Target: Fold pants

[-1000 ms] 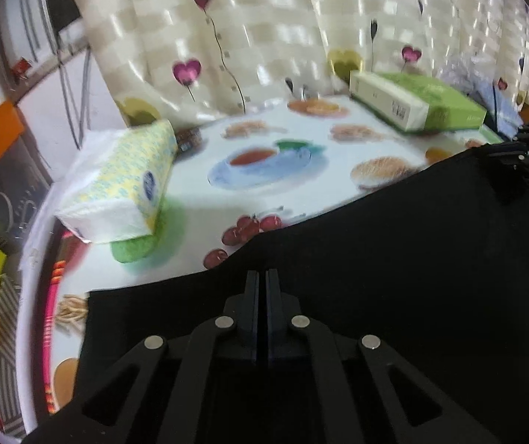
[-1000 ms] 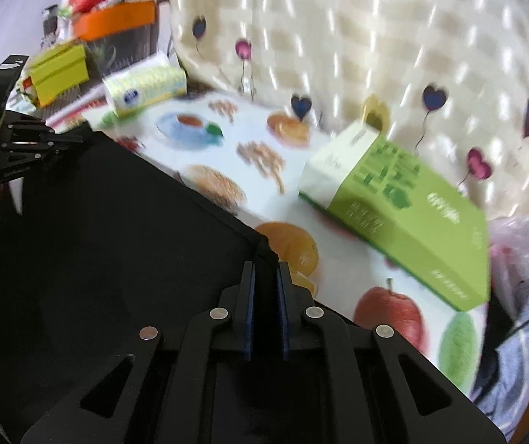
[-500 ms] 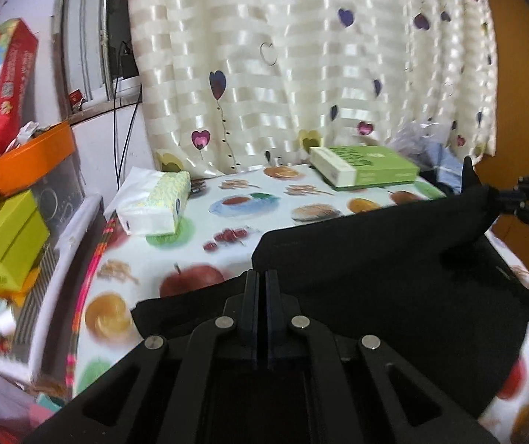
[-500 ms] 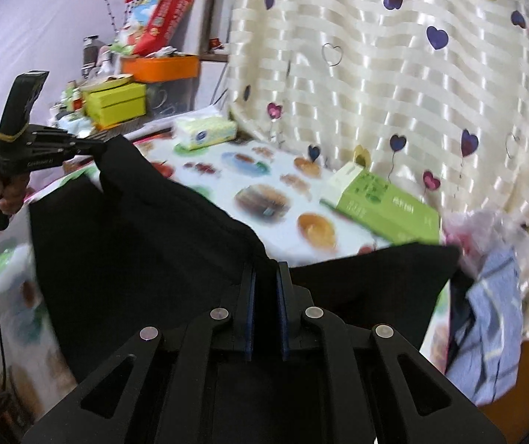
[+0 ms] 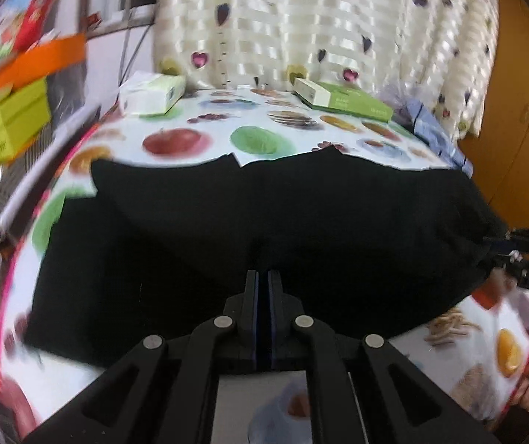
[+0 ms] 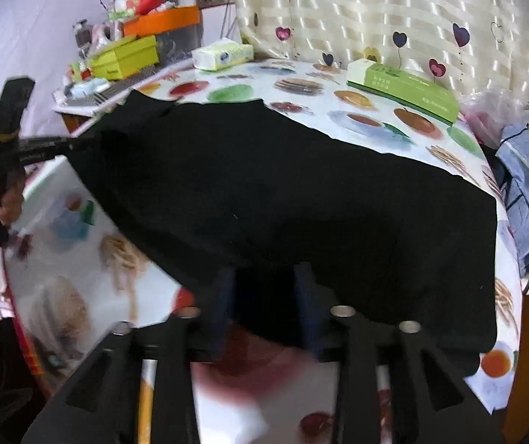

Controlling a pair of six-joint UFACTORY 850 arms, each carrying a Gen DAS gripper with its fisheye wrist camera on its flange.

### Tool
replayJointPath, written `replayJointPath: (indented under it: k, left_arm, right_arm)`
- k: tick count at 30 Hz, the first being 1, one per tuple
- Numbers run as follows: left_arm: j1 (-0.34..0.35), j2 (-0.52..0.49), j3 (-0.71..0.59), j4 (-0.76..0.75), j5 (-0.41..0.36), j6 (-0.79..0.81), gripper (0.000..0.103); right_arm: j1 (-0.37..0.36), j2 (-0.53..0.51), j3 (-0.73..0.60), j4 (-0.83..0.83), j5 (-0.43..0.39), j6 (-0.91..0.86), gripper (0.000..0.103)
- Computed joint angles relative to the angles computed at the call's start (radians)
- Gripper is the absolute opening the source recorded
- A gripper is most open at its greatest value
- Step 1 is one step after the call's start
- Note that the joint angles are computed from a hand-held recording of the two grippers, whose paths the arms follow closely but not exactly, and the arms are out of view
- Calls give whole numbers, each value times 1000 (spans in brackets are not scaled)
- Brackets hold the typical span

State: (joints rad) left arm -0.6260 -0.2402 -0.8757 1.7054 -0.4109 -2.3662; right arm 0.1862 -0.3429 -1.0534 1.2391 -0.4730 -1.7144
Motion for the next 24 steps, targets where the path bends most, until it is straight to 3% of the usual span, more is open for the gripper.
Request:
replayJointPath:
  k: [3,7,8,11,17,20,21,23,24]
  left_arm:
    - [-28,42,45,-2,-62,-59,11]
    - [-32,57,27,-34,-139,-57,49]
    - [-28,42,2,-61,-154,-23,53]
    - [-4,-29,-94,-158,-150,136,53]
    - [65,-219,-316,-427,-151,485,53]
    - [75,-278,-384,-507,-207,594,53]
    - [83,-292,-400,-561,-207,636,51]
    - [94,-297,-398,-610,-182,655,34]
    - [93,-292,-386,-587,-175,623,33]
  right_arm:
    - [-2,35,29,54,-7,-67,48]
    - [-7,48,37,204,-17,-182,48]
    - [-3,39,29,237,0,-200,48]
    - [8,1,-1,289,47,-206,48]
    - [-6,-40,-33,305,29,-161,48]
    - [-10,-45,-39,311,19,-167,48]
    - [-11,-45,-39,313,18,-172,48]
    - [-14,-47,-39,314,11,-176,48]
    - [-15,-50,-41,307,8,-169,48]
